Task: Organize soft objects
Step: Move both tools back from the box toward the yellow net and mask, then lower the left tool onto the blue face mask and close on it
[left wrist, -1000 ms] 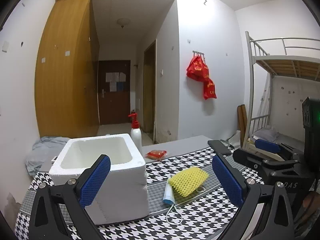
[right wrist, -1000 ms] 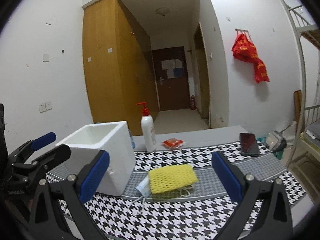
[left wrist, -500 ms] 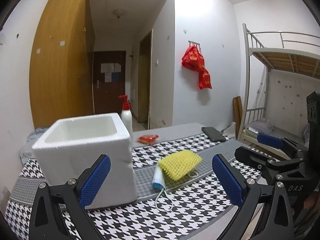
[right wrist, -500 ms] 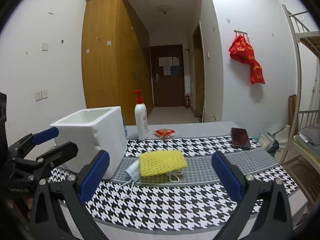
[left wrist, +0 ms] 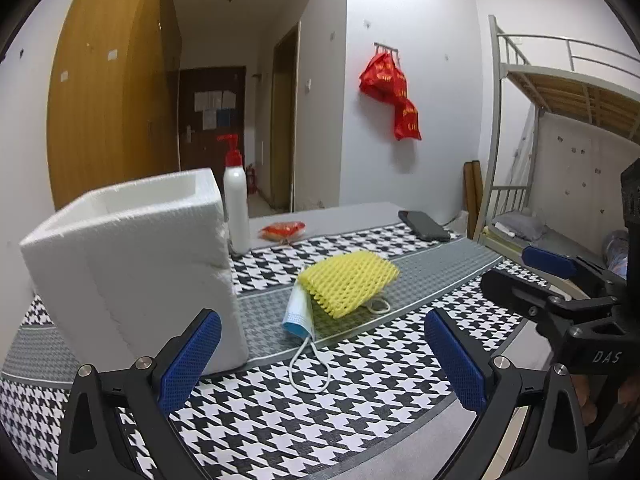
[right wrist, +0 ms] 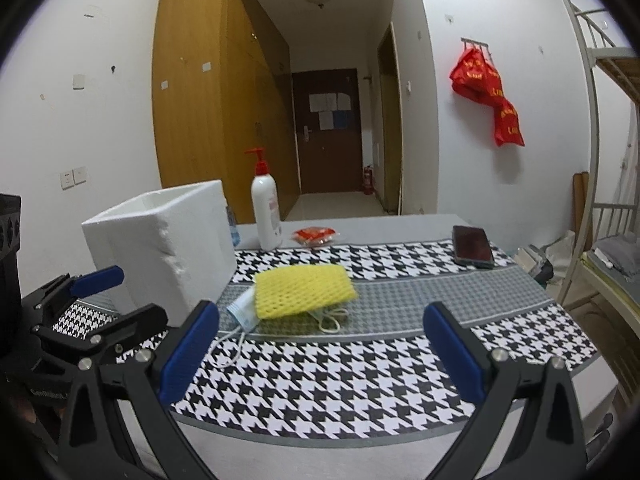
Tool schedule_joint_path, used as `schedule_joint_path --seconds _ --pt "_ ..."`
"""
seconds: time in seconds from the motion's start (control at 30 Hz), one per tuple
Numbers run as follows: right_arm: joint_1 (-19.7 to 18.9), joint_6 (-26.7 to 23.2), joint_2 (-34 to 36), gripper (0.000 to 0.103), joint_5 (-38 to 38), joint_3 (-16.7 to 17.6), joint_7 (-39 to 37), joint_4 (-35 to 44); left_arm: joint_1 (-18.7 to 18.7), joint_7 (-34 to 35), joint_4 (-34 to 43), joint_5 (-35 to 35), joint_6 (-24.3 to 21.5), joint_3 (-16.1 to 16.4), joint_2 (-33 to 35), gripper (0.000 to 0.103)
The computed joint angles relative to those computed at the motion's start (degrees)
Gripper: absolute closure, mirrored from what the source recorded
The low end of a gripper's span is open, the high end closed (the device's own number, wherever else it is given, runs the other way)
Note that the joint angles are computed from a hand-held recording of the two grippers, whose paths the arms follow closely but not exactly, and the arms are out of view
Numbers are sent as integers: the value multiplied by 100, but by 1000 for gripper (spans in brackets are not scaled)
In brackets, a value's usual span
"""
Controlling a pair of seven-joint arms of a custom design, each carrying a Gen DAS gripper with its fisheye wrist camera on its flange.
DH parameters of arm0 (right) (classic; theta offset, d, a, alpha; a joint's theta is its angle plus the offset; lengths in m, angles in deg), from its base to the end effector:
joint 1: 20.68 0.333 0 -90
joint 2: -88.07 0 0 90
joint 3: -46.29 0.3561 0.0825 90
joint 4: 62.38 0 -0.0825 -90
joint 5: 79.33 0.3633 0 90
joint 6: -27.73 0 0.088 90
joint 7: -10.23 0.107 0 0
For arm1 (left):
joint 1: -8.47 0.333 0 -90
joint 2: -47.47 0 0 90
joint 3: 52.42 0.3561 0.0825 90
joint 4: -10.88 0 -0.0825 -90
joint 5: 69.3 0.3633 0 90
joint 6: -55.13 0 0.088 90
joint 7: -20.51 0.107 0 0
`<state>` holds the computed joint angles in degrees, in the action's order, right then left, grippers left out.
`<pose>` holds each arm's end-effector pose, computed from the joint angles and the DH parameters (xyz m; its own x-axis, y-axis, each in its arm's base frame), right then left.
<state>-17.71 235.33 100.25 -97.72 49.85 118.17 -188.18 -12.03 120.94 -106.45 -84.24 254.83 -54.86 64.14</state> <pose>0.5783 0.1038 0.4906 0.2363 -0.9674 -0.0914 -0.3731 -0.0035 -0.9278 0.5939 -0.2148 0.4905 -0.2884 -0.9569 0.0337 -0.4117 0.0921 -0.9067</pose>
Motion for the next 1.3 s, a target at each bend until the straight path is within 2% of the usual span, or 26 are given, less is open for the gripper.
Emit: schedule_joint_path --seconds 0.2,0.27,0.3,0.47,0.53,0.67,0.77,0.87,0.97,1.07,1.17,1.23,1.3 --pt "-266 -220 79 0 -260 86 281 110 -295 -50 438 70 -720 337 216 1" --pt "-367 -265 106 0 -336 132 380 142 -581 -164 622 164 -994 661 311 1" --pt "-468 -288 125 0 -452 194 486 169 -624 -234 700 230 -1086 721 355 1" --pt "-768 -360 234 0 -825 352 816 316 -604 -586 1089 581 -1482 758 558 1" --pt "-877 -454 281 0 -982 428 916 401 -422 -650 1230 715 -1650 569 622 1" --pt "-1246 -615 399 0 -1402 761 1206 604 -381 -950 1465 980 -1848 586 760 1" --pt "-1401 -711 480 0 -1571 915 1279 743 -181 -1091 1619 1133 -1993 389 842 1" --pt "-1498 -807 571 0 -1594 1028 1260 888 -214 -1333 1724 1382 -2062 489 907 1" --pt "-1937 -951 711 0 -1818 1490 1407 1067 -177 -1577 1893 1584 -2181 523 1012 1" --pt "-2057 -1121 806 0 -1746 1676 1262 1186 -189 -1876 2046 1803 -2278 645 1118 1" --pt "-2379 -1342 946 0 -1699 2102 1104 1328 -93 -2068 2230 2005 -2441 623 1228 3" --pt "-2481 -1462 1029 0 -1609 2267 954 1411 -134 -2244 2310 2204 -2528 716 1272 4" --pt "-2637 -1583 1132 0 -1534 2494 797 1501 -21 -2329 2376 2311 -2592 608 1302 7"
